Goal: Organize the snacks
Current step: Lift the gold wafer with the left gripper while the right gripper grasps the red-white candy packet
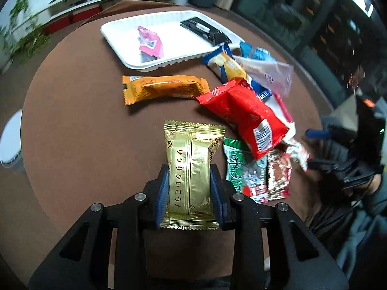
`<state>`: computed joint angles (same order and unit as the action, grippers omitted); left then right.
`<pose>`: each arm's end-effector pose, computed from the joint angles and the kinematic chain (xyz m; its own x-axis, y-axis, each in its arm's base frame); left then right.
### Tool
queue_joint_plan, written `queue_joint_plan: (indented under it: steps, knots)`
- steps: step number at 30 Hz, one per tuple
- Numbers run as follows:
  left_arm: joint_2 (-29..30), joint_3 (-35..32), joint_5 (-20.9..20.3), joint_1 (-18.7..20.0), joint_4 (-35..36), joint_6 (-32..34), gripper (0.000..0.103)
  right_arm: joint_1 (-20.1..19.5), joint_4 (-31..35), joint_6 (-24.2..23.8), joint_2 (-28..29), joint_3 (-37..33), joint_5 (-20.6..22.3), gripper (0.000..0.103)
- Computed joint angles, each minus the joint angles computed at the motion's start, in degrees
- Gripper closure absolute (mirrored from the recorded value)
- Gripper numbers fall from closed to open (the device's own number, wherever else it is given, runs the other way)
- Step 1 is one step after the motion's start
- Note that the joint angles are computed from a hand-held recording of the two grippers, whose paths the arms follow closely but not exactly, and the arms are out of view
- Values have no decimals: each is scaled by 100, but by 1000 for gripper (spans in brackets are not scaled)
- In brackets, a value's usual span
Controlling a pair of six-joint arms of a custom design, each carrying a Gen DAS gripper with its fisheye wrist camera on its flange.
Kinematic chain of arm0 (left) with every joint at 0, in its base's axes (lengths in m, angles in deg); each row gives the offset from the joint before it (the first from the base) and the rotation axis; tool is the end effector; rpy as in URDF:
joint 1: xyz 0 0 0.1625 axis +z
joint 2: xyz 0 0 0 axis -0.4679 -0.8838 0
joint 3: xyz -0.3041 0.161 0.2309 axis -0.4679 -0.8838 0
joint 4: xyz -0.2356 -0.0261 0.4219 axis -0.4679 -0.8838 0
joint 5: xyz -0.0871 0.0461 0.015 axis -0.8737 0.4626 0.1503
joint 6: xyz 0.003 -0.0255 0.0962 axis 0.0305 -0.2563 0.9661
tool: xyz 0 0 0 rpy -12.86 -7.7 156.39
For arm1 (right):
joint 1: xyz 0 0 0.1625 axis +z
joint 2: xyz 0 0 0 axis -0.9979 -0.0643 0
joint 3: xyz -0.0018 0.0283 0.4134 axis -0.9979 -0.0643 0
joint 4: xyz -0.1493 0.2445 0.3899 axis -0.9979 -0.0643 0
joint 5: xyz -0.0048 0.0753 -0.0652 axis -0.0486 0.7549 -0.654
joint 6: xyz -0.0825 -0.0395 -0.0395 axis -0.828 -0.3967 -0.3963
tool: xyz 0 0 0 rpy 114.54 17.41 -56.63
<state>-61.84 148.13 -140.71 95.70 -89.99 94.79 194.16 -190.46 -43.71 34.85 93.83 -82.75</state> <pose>-0.0269 -0.5386 0.3412 -0.7918 0.3871 -0.4724 0.5013 0.8538 -0.1406 0.2504 -0.4772 -0.0052 -0.7779 -0.4091 0.4770 -0.5562 0.8015 -0.2196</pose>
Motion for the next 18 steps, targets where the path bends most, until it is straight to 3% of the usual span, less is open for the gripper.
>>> queue_joint_plan:
  steps: [3, 11, 16, 18]
  knots:
    - [-203, 181, -161, -35, -170, -165, 74, 3, 218, -6, 97, -108, -108, 32]
    - [-698, 701, -412, -262, -570, -583, 74, 170, 121, -353, 350, -221, -598, 36]
    - [-856, 989, -487, -356, -863, -860, 74, 214, 171, -468, 376, -273, -793, 50]
    - [-904, 1108, -532, -370, -988, -960, 74, 227, 168, -527, 393, -290, -890, 61]
